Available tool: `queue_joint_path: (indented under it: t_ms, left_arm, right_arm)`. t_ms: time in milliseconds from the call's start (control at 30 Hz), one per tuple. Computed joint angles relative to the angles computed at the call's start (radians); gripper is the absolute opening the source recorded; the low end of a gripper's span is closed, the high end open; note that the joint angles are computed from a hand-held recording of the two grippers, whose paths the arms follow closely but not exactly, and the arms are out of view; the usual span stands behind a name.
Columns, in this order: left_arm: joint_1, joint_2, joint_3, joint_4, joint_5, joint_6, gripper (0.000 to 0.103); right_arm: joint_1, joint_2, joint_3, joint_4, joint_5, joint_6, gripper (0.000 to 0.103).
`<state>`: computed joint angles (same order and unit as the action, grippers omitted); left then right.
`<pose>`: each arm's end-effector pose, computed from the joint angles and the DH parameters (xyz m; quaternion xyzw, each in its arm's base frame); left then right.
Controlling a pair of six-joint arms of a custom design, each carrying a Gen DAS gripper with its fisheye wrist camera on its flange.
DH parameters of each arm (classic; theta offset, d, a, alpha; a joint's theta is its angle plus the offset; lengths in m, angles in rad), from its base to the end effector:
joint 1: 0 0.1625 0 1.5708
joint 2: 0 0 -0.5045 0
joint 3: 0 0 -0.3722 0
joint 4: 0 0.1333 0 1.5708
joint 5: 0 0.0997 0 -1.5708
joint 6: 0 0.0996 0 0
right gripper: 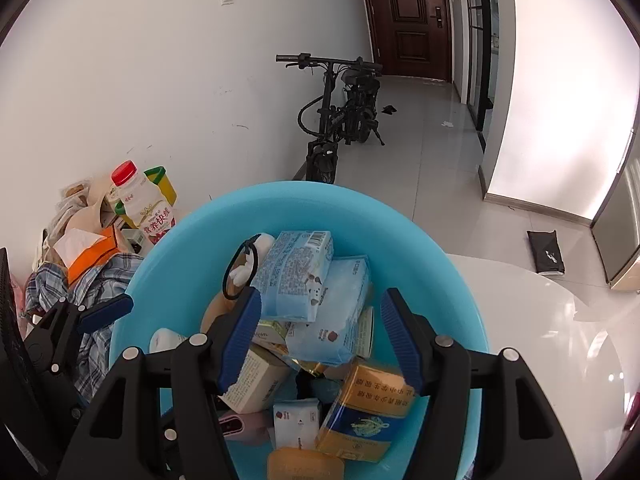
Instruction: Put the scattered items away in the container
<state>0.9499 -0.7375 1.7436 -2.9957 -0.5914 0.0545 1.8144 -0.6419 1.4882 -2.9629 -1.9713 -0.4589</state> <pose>-0.2236 -0.6838 0.1771 0.1937 0.8468 -0.3047 0.3905 0.2807 -0.7377 0.1592 0.2744 -0.9046 0.2420 0.2188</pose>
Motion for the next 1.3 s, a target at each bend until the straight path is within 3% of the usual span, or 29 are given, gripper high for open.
queue_joint_path:
  t_ms: [467, 900, 1067, 1133, 1300]
  left_arm:
    - [-0.094, -0.11, 0.165, 0.013, 0.037, -0.135, 0.103]
    - [-0.286, -0.252, 0.447, -0.055, 0.12, -0.318, 0.103]
    - [-0.329, -0.283, 0.485, -0.015, 0.118, -0.383, 0.103]
    - [-0.35, -0.292, 0.495, 0.007, 0.148, -0.419, 0.103]
    - [-0.387, -0.292, 0.517, -0.07, 0.169, -0.361, 0.103]
  right_arm:
    - [0.043, -0.114, 0.218, -0.121, -0.004, -0.008, 0.061]
    - [0.107, -0.263, 0.538, -0.379, 0.016, -0.034, 0.066]
    - [0.115, -0.288, 0.591, -0.428, 0.004, -0.034, 0.081]
    - [0.12, -0.299, 0.606, -0.458, -0.007, -0.035, 0.081]
    - [0.123, -0.319, 0.628, -0.518, -0.004, -0.049, 0.094]
